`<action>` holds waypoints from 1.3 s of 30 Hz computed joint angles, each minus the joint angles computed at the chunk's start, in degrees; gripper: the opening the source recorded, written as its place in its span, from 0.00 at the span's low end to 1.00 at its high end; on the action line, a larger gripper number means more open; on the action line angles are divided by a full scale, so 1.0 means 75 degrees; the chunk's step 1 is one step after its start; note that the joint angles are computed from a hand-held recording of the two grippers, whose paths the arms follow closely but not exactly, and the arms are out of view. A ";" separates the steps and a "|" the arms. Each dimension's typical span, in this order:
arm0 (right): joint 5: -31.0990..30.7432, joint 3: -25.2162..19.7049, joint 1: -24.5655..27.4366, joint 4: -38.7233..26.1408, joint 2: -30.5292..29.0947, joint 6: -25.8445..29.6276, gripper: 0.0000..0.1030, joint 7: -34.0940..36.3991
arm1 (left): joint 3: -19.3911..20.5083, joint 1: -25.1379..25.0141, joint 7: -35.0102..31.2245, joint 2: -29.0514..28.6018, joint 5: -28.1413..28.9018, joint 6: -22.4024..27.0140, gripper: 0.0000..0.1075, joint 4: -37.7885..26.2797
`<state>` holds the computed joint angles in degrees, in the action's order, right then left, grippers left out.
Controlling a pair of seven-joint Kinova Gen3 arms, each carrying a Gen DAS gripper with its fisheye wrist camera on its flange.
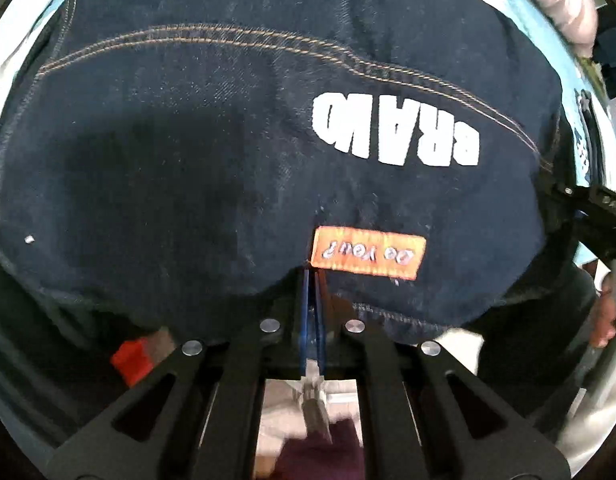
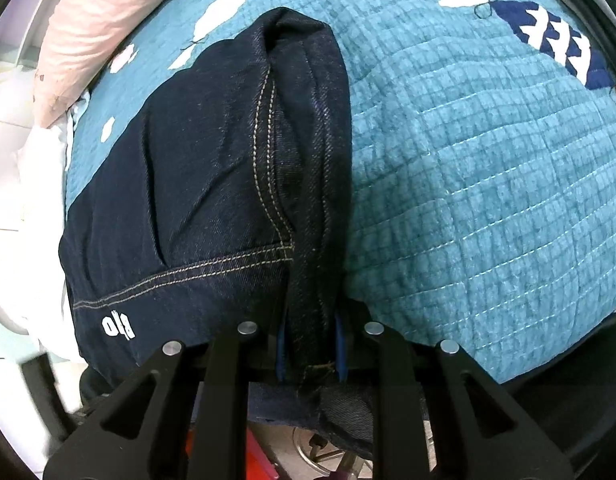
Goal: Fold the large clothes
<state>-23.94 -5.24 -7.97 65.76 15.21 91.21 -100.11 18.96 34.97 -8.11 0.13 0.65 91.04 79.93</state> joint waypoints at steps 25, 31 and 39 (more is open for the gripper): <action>-0.0574 0.0008 0.0403 0.0107 0.0152 -0.0041 0.18 0.0419 | -0.0994 -0.0333 -0.1641 0.1636 -0.0244 0.0768 0.09 -0.1752; -0.0859 0.0047 0.0695 0.0172 0.0194 0.0097 0.18 0.0670 | -0.1210 -0.0973 -0.2219 0.2200 0.0366 0.1545 0.09 -0.2958; -0.1241 0.0082 0.1049 0.0215 0.0303 0.0281 0.18 0.0938 | -0.1685 -0.1718 -0.3016 0.2858 0.0352 0.1218 0.23 -0.3014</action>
